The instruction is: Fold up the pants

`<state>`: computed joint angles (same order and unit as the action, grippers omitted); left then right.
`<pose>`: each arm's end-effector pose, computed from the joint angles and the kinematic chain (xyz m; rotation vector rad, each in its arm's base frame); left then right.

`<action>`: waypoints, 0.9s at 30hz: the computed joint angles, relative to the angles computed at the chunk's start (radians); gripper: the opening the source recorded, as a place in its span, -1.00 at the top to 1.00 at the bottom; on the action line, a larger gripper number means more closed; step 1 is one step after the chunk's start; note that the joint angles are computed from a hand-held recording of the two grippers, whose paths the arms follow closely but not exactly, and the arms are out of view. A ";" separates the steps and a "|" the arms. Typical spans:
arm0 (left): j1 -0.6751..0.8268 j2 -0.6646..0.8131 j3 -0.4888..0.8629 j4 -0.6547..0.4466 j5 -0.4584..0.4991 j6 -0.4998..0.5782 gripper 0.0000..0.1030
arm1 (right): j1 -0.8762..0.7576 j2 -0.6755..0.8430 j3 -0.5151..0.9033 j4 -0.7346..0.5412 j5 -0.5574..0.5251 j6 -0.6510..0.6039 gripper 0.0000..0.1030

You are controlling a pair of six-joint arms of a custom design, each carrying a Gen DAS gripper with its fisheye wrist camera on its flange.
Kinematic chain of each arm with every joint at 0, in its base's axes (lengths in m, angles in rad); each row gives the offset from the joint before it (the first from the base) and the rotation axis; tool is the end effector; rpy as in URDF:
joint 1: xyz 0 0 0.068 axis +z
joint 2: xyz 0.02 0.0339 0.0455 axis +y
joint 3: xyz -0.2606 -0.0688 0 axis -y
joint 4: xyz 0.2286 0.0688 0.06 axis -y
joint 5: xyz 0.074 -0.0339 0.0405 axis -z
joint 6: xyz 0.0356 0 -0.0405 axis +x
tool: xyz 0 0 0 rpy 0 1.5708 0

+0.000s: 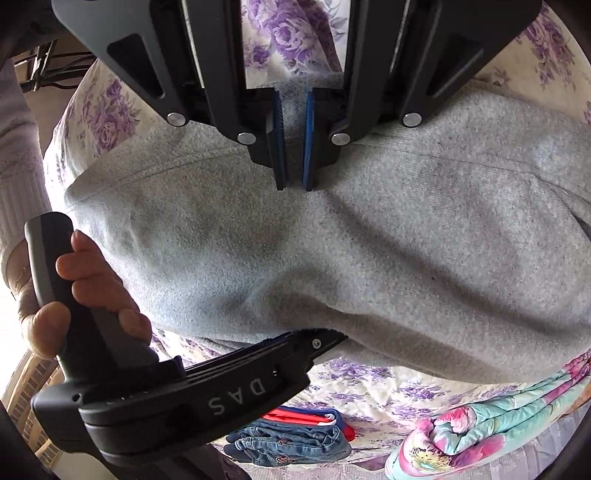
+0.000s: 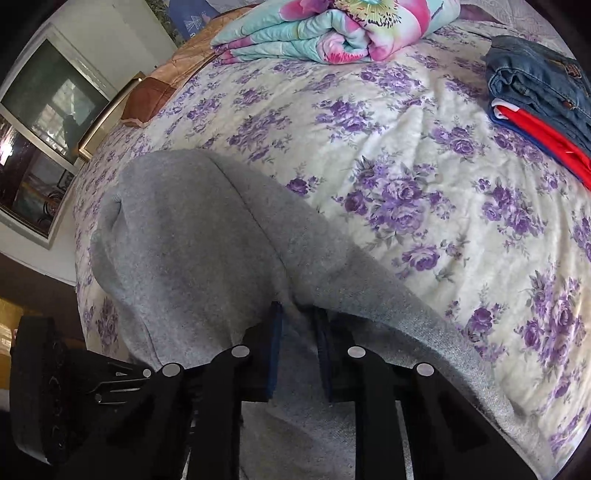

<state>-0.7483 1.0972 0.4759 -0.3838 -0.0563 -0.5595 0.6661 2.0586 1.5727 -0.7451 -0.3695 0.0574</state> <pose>0.1338 -0.1215 0.1687 0.2265 2.6203 -0.4062 0.3129 0.2622 0.1889 -0.9506 2.7185 0.6779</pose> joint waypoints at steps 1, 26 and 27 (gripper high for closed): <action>-0.002 0.000 0.001 -0.002 -0.002 -0.003 0.82 | -0.005 0.014 0.018 -0.014 -0.009 0.012 0.59; 0.007 0.011 0.015 -0.008 0.008 0.007 0.82 | -0.128 0.065 0.107 0.119 -0.148 0.326 0.53; 0.007 0.012 0.015 -0.006 0.004 0.007 0.82 | -0.129 0.088 0.165 0.079 -0.143 0.331 0.53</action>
<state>-0.7413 1.1092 0.4912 -0.3894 -0.0518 -0.5525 0.5368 2.1469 1.7376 -0.6658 -0.5126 0.3885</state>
